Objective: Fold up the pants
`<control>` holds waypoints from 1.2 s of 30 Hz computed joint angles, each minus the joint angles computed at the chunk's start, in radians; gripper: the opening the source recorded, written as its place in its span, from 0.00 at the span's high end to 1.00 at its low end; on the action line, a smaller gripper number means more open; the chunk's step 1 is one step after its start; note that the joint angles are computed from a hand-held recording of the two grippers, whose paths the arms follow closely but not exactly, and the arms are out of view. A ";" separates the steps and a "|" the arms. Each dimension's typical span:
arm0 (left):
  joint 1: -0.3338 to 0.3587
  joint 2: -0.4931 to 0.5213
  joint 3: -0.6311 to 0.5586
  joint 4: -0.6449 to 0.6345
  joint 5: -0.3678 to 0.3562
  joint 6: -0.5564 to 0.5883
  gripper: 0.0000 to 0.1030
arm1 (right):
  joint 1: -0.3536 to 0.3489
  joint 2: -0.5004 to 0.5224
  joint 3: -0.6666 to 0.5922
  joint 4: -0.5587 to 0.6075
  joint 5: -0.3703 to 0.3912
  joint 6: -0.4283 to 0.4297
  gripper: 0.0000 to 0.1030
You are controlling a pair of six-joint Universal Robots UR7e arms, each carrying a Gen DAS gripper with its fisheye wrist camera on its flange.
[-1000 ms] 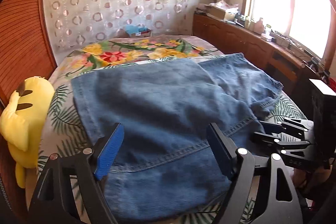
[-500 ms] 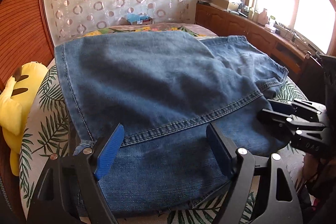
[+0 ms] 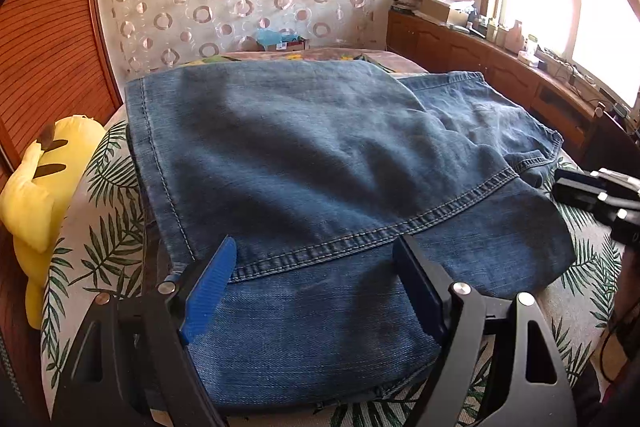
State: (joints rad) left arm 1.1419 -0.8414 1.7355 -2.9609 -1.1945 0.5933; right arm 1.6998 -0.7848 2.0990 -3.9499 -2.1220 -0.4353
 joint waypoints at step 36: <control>0.000 -0.015 0.057 -0.200 -0.028 0.028 0.21 | -0.219 -0.241 -0.074 0.266 -0.127 0.184 0.59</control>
